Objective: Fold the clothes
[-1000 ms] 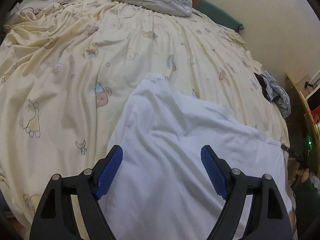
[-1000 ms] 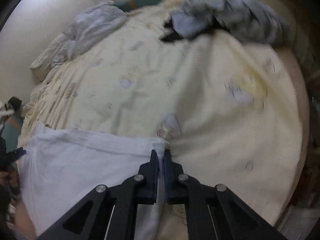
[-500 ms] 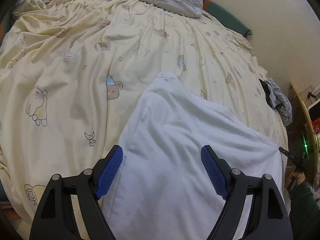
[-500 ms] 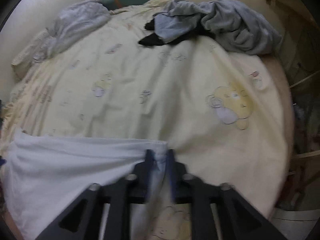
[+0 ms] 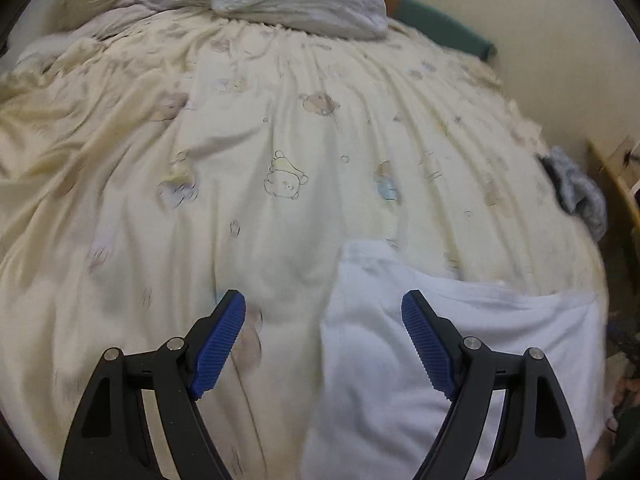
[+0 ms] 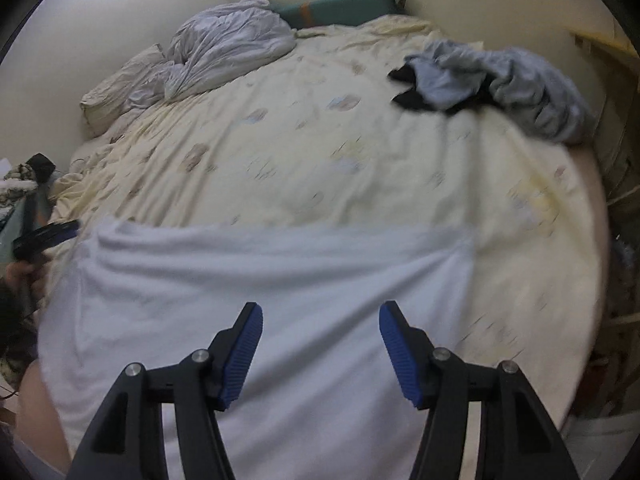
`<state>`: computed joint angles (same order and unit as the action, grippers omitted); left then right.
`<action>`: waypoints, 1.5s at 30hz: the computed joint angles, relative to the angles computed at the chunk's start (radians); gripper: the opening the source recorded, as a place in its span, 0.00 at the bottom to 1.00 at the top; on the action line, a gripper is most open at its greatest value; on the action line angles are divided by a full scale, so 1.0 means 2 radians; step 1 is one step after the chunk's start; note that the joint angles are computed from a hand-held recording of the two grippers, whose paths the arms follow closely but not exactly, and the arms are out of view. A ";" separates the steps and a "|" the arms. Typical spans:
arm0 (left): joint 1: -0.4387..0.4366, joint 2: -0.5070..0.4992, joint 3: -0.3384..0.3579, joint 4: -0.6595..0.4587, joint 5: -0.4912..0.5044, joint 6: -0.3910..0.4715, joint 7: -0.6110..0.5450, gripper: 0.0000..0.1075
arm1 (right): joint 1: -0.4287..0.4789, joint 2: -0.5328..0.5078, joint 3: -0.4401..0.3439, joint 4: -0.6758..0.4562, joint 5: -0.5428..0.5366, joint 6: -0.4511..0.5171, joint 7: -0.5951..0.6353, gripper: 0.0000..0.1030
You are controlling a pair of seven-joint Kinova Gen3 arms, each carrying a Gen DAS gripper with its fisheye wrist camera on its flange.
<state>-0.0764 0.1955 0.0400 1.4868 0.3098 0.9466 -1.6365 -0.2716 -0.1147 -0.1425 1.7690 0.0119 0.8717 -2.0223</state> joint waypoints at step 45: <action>0.269 0.053 -0.104 -0.046 -0.107 -0.013 0.057 0.09 | -0.273 0.266 0.149 -0.248 0.120 0.085 -0.096 0.67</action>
